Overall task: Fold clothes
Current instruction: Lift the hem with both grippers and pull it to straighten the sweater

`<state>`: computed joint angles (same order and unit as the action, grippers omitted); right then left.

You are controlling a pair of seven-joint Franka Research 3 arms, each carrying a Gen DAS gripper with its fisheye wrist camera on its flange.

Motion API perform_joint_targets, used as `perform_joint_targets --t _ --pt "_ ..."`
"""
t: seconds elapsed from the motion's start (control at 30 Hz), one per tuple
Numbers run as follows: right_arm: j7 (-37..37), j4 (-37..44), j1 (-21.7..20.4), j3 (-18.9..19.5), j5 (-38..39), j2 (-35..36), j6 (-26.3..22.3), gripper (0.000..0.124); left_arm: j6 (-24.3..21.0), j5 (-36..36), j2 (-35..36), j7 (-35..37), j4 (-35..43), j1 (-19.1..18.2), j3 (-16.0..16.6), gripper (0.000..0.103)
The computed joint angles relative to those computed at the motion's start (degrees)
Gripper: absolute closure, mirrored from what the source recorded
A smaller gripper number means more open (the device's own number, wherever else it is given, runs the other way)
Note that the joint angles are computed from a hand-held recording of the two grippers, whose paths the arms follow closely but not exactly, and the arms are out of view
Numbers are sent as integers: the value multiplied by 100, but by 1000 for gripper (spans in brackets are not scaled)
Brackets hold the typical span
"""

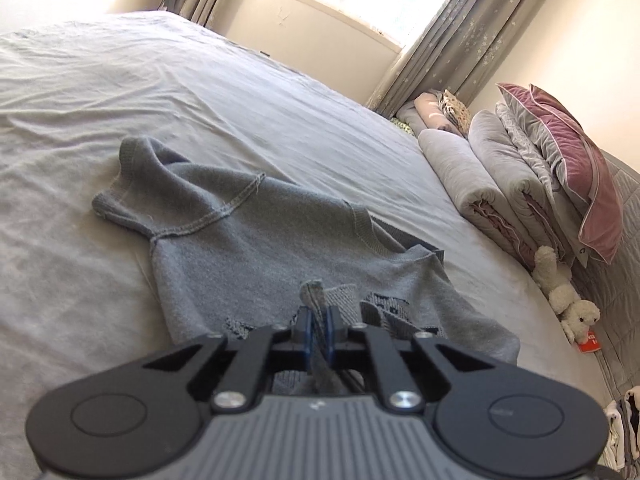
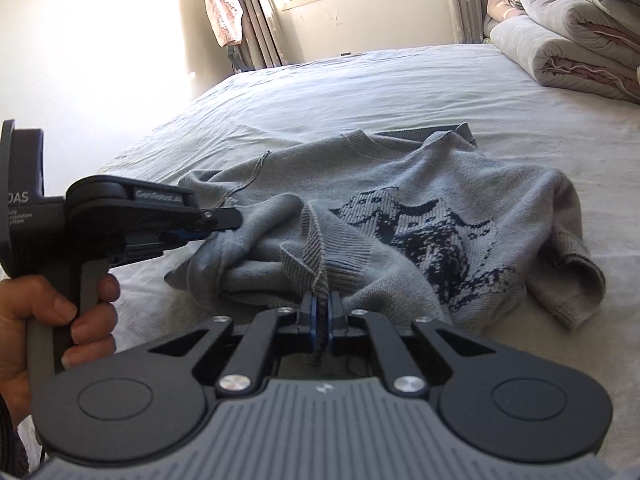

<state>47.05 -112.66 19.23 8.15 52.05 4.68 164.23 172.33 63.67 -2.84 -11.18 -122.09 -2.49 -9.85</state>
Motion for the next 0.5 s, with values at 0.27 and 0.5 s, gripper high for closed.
perform_joint_targets --t 0.27,0.5 --pt "-666 -340 -14 -178 455 -541 303 119 5 764 -1160 -161 -658 328 -267 97" --pt "-1359 -483 44 -420 872 -902 380 119 376 371 -2207 913 -1424 430 -302 97"
